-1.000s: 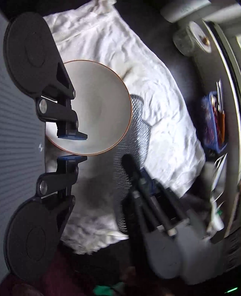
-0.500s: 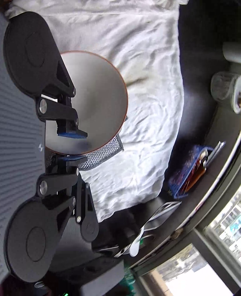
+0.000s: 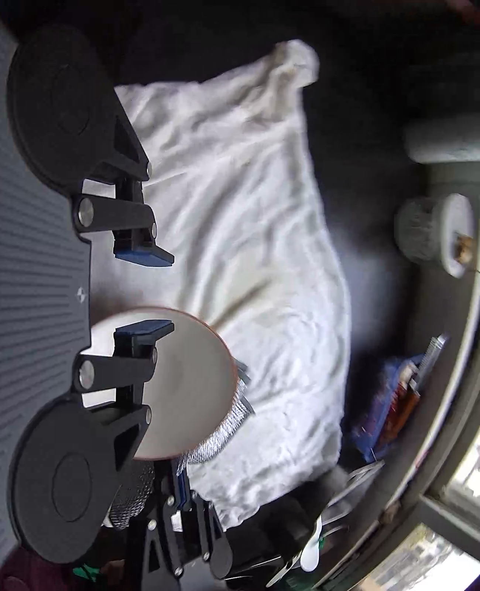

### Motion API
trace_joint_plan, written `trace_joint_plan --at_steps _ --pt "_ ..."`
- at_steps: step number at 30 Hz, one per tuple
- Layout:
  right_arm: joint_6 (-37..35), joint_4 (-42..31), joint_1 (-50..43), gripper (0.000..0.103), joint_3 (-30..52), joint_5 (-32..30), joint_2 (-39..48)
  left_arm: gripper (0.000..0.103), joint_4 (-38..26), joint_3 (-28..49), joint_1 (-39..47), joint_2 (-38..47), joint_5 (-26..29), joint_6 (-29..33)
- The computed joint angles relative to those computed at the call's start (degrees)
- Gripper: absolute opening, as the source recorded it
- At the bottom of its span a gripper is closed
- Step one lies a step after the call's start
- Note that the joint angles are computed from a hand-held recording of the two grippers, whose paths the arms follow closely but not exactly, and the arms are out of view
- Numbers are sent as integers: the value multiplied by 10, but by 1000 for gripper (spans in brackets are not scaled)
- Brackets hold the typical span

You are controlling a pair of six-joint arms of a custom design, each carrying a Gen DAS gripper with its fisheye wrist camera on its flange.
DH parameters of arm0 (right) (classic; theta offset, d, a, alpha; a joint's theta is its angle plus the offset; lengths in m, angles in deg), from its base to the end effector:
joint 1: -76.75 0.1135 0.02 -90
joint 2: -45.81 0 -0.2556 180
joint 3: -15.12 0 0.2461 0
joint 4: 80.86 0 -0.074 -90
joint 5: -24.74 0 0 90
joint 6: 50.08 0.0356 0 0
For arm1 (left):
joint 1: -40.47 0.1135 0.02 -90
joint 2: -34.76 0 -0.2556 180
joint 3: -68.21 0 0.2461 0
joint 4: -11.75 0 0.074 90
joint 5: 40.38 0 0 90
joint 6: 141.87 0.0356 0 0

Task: Clean bowl
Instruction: 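Pull the pad out of the bowl with the right tool while the left tool tips the bowl, then wipe the bowl's outer wall with the pad in the right tool while the left tool holds the rim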

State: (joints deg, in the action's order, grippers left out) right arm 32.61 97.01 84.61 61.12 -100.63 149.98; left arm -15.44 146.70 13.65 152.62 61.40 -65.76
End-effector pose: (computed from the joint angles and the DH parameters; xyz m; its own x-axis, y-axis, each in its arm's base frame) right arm 0.2581 0.0564 0.0627 -0.8031 -0.2156 -0.5554 -0.5019 0.7472 0.4357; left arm 0.3296 -0.1748 0.0835 -0.9183 0.2009 -0.3412 0.3026 0.9119 -0.2773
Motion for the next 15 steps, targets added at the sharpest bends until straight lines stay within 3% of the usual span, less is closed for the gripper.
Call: trace_joint_plan --at_steps 2,3,10,15 --pt "-10 -3 9 8 -1 1 1 16 22 -17 10 4 32 -30" --pt "-19 -5 15 8 -3 3 -2 14 32 -26 13 5 42 -49" --pt "-115 -18 78 8 -20 88 -49 12 138 -140 4 -42 56 -262" --pt "-110 20 107 8 -41 133 -65 13 207 -214 -30 -73 25 -443"
